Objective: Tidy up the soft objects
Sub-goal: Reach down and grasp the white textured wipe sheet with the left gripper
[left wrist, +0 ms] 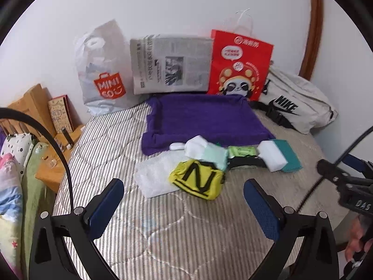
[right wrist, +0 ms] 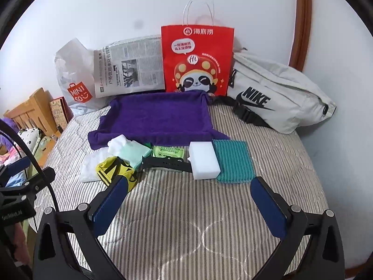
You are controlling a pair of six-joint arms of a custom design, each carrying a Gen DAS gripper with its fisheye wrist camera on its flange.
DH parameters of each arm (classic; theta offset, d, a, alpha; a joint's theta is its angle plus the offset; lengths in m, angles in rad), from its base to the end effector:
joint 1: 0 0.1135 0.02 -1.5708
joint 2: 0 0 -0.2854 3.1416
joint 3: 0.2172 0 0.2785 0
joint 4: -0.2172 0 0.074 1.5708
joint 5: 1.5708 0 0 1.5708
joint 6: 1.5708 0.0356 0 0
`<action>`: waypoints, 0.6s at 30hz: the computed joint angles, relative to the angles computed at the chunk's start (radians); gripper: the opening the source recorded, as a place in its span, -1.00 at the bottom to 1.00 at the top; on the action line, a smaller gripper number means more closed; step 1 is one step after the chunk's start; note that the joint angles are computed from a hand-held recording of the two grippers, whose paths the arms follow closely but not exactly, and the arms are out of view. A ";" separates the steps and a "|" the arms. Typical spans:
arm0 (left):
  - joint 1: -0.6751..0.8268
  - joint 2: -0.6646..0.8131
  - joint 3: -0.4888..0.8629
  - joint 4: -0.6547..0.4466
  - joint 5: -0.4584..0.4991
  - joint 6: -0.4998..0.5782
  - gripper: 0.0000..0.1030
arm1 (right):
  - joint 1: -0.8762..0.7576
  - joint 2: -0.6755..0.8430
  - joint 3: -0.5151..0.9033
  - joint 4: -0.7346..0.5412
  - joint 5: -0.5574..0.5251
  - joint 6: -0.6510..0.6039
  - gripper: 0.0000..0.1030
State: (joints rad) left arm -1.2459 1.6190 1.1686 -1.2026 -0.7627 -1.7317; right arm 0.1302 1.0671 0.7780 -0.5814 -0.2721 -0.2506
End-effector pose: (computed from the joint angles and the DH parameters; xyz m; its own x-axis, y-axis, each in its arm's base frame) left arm 0.1180 -0.2732 0.2348 -0.6432 -0.3260 -0.6928 -0.4267 0.9039 -0.0293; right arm 0.2266 0.0393 0.2606 -0.6609 -0.3274 -0.6753 -0.4755 0.8788 0.0393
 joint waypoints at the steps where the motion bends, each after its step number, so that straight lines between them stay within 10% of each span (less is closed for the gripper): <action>1: 0.014 -0.018 -0.033 0.026 0.013 0.012 1.00 | 0.004 0.018 -0.003 0.012 0.003 0.000 1.00; 18: 0.415 -0.022 -0.441 0.580 0.216 0.336 1.00 | 0.049 0.328 0.032 0.140 0.040 0.005 1.00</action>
